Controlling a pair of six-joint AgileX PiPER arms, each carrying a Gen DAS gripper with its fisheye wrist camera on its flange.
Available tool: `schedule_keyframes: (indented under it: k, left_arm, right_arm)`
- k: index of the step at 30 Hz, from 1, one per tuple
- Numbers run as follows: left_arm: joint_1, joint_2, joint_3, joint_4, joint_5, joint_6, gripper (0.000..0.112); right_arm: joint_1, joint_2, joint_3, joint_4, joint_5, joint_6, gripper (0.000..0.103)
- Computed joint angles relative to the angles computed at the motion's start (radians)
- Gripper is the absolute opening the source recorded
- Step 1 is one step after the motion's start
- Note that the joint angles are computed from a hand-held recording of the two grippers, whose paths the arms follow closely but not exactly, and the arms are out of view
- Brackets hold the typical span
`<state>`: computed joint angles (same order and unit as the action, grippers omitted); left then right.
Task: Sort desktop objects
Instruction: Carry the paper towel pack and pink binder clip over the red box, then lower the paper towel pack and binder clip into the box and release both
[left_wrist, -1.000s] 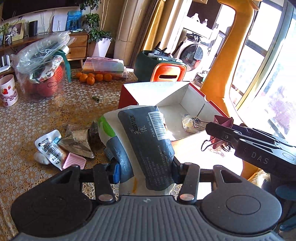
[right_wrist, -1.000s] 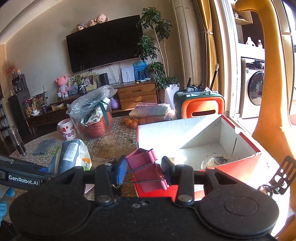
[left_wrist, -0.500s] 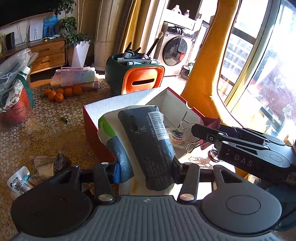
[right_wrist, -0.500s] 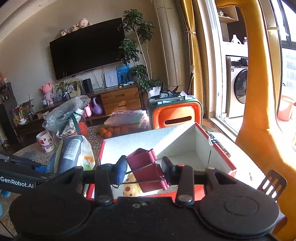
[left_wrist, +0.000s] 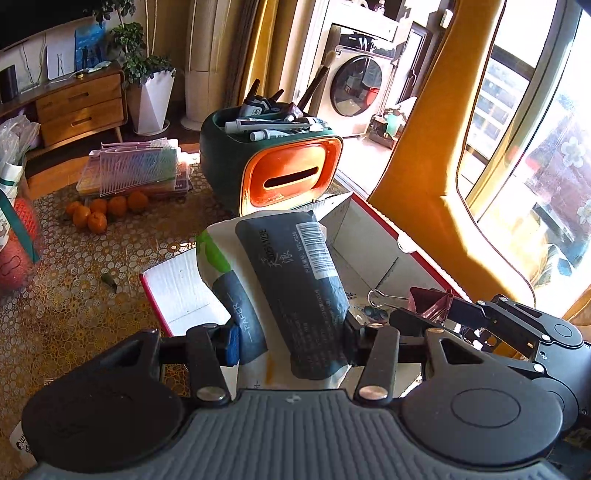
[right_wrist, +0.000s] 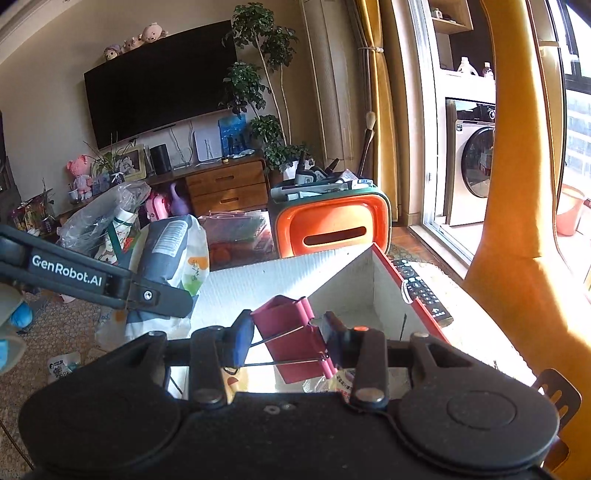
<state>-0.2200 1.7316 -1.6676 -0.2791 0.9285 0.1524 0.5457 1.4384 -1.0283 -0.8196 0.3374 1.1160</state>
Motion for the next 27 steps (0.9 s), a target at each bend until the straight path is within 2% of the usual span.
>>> schedule_keyframes:
  k: [17, 23, 27]
  left_arm:
    - [-0.038, 0.26, -0.252, 0.071, 0.089, -0.006, 0.049]
    - [-0.039, 0.341, -0.338, 0.068, 0.159, 0.019, 0.049]
    - [-0.037, 0.389, -0.398, 0.063, 0.198, 0.024, 0.049]
  right_arm:
    - [-0.032, 0.154, -0.062, 0.13, -0.013, -0.223, 0.039]
    - [-0.053, 0.193, -0.091, 0.3, -0.022, -0.418, 0.039]
    - [-0.054, 0.218, -0.12, 0.41, 0.0, -0.558, 0.039]
